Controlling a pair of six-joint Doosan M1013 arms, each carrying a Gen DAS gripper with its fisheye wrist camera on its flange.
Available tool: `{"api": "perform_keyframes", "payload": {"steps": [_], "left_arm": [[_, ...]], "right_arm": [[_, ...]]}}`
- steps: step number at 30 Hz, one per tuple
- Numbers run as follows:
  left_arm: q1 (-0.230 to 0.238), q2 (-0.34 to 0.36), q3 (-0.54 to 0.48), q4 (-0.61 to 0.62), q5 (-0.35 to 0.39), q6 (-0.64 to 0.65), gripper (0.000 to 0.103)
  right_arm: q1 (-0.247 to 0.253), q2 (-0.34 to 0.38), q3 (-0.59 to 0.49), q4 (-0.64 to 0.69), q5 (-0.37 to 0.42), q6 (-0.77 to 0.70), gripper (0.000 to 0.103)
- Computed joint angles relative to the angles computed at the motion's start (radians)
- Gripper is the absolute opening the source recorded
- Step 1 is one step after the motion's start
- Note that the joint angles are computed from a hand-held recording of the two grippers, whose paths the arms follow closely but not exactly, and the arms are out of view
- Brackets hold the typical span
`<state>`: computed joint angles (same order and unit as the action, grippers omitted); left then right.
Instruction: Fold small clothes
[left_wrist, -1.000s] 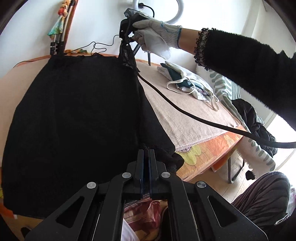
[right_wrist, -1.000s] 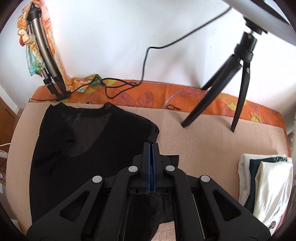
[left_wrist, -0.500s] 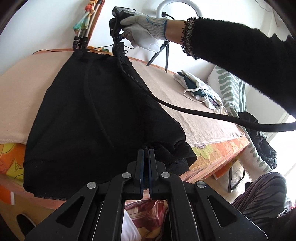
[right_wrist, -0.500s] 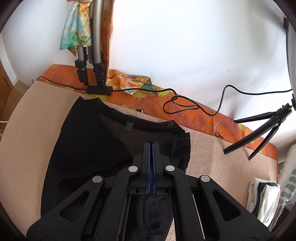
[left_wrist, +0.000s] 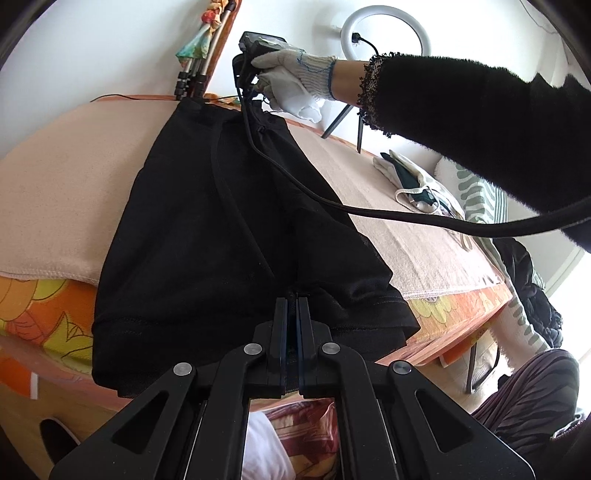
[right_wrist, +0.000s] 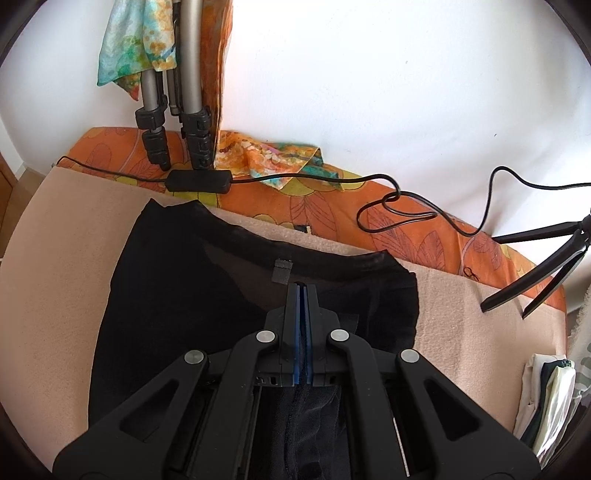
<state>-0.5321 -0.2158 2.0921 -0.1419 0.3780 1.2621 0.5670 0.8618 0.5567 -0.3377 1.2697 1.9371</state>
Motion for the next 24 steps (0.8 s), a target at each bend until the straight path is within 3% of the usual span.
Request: {"api": "perform_keyframes", "payload": {"steps": [3, 4, 5, 6, 7, 9, 15, 18, 19, 21, 24], "left_arm": [[-0.013, -0.001, -0.008, 0.078, 0.014, -0.049, 0.003], [-0.014, -0.001, -0.009, 0.069, 0.016, -0.03, 0.003], [-0.014, -0.001, -0.012, 0.072, 0.026, -0.027, 0.004], [-0.019, -0.002, -0.015, 0.095, 0.038, -0.052, 0.006], [-0.018, -0.002, -0.018, 0.072, 0.051, -0.03, 0.011], [-0.023, -0.005, -0.025, 0.072, 0.07, -0.024, 0.023], [-0.019, -0.064, -0.015, 0.044, 0.092, 0.077, 0.031], [0.01, -0.098, -0.01, 0.02, 0.105, 0.126, 0.032], [0.022, -0.107, -0.011, 0.021, 0.115, 0.133, 0.037], [0.056, -0.116, -0.018, -0.003, 0.149, 0.169, 0.044], [0.104, -0.112, -0.038, -0.032, 0.211, 0.221, 0.044]], "right_arm": [[-0.003, -0.001, 0.0, 0.037, -0.011, -0.007, 0.003], [-0.004, -0.013, 0.017, 0.048, -0.032, -0.011, 0.011], [-0.001, -0.027, 0.037, 0.04, -0.055, -0.008, 0.02], [0.002, -0.043, 0.057, 0.03, -0.071, -0.008, 0.046], [0.003, -0.065, 0.085, 0.026, -0.099, -0.007, 0.061], [0.006, -0.123, 0.16, 0.021, -0.169, 0.006, 0.061], [0.012, -0.35, 0.455, 0.028, -0.334, 0.077, 0.061], [0.019, -0.486, 0.641, 0.034, -0.409, 0.126, 0.061], [0.023, -0.528, 0.699, 0.028, -0.425, 0.141, 0.061], [0.038, -0.602, 0.805, -0.016, -0.442, 0.197, 0.061], [0.053, -0.698, 0.947, -0.013, -0.466, 0.244, 0.061]]}}
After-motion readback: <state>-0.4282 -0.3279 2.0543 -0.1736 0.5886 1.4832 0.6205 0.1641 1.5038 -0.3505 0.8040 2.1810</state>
